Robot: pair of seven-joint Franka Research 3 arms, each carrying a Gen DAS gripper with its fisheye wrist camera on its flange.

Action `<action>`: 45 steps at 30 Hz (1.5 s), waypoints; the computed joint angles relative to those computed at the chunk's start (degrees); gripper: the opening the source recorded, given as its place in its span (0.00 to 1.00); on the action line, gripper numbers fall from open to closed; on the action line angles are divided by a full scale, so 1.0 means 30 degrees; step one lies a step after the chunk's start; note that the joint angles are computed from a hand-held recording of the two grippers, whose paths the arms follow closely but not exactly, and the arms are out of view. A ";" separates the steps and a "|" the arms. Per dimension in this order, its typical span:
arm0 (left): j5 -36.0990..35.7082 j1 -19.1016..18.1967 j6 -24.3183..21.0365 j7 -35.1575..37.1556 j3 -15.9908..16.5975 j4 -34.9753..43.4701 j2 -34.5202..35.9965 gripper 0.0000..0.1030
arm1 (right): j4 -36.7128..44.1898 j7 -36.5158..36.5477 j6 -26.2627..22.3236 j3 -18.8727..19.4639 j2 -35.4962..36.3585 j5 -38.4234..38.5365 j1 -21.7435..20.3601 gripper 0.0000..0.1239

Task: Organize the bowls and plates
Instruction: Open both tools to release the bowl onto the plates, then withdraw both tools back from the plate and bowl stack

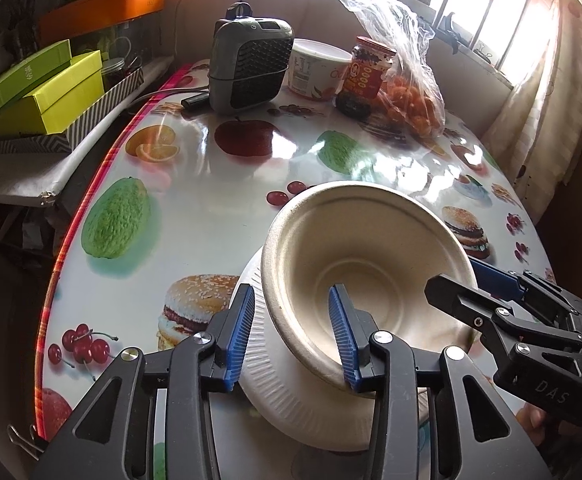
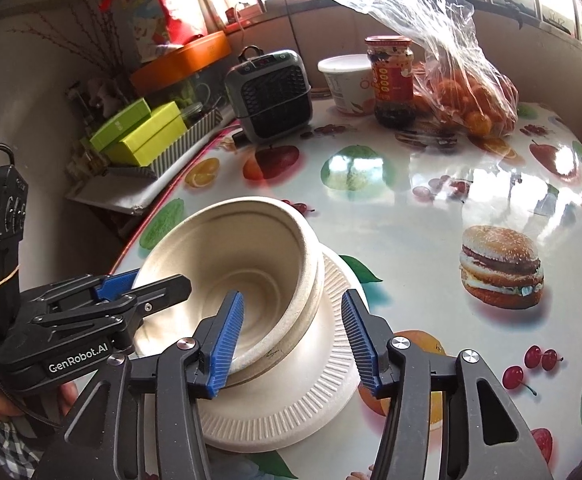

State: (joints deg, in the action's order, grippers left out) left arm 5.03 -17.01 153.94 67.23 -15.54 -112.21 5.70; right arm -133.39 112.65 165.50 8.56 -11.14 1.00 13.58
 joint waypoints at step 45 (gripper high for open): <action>0.8790 0.0437 0.1667 -0.8772 -0.1109 -0.7225 -0.6291 0.43 | -0.5497 0.8038 -0.0268 0.6277 -0.6918 -0.5323 -0.4499 0.51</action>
